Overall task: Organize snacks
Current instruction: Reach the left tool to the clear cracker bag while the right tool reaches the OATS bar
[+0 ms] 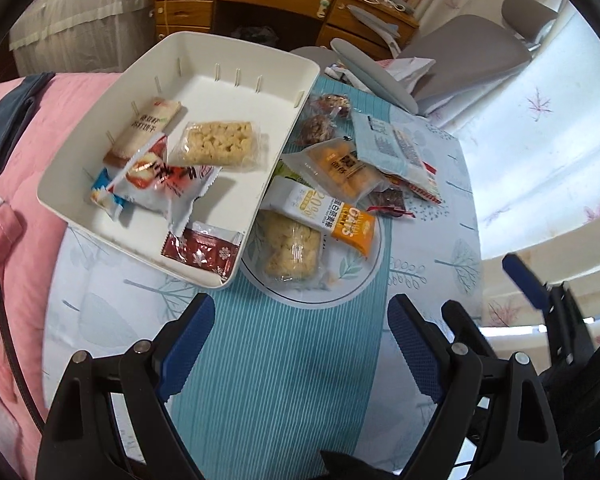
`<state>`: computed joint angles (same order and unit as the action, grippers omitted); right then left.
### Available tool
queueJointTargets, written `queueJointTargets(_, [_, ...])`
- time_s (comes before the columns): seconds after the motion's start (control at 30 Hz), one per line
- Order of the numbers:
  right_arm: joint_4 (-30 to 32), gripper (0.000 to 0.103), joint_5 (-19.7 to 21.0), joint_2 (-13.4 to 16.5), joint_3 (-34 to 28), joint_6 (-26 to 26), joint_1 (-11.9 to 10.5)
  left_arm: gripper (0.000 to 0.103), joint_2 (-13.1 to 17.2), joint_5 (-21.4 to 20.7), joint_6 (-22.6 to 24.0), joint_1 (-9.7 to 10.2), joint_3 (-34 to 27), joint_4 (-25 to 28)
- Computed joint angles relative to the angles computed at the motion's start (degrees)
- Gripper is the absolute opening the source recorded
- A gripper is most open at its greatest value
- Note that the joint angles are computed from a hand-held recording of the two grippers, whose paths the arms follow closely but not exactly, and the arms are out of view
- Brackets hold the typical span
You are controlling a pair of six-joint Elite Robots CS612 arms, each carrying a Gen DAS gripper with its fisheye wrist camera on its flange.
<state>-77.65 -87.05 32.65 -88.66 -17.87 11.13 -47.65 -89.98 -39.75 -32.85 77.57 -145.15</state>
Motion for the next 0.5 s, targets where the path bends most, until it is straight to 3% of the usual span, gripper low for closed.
queueJointTargets(0.2, [-3.12, 0.075, 4.07, 1.11, 1.93, -8.7, -0.93, 0.087, 2.77, 2.75, -4.05, -0.74, -0.37, -2.82])
queueJointTargets(0.5, [-7.31, 0.075, 9.36, 2.33, 5.08, -12.32, -2.07, 0.087, 6.23, 5.58, -8.91, -1.25, -1.55, -6.16])
